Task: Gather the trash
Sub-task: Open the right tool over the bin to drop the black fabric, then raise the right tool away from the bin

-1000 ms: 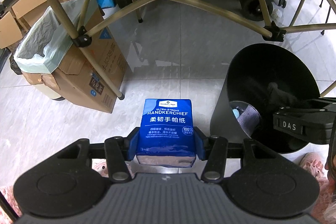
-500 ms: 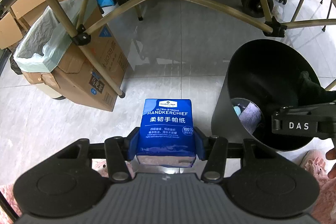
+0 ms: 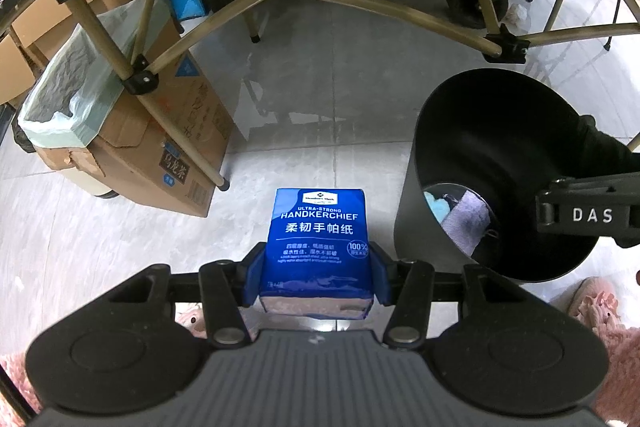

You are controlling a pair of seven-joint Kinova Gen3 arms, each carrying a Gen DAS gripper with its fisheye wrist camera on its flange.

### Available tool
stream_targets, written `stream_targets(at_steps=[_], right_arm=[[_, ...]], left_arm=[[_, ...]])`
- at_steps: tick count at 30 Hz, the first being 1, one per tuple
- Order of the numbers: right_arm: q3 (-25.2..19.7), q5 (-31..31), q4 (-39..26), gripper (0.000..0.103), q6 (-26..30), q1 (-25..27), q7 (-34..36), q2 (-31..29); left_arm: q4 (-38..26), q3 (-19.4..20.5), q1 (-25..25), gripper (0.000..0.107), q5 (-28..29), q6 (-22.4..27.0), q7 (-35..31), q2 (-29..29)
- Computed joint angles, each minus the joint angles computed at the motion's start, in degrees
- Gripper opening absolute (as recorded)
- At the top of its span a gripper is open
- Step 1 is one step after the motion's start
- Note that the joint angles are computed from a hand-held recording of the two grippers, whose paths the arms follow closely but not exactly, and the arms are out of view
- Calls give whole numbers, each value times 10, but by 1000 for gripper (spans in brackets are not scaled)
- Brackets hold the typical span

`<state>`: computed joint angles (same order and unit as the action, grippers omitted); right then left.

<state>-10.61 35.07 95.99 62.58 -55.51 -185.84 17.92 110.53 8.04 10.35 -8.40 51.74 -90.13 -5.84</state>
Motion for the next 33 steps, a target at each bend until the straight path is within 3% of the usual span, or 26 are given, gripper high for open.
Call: stream_targets(at_steps=[33], right_arm=[[-72, 39, 101, 103, 76, 21, -147, -109]], left_arm=[[-12, 56, 90, 52, -29, -17, 45, 16]])
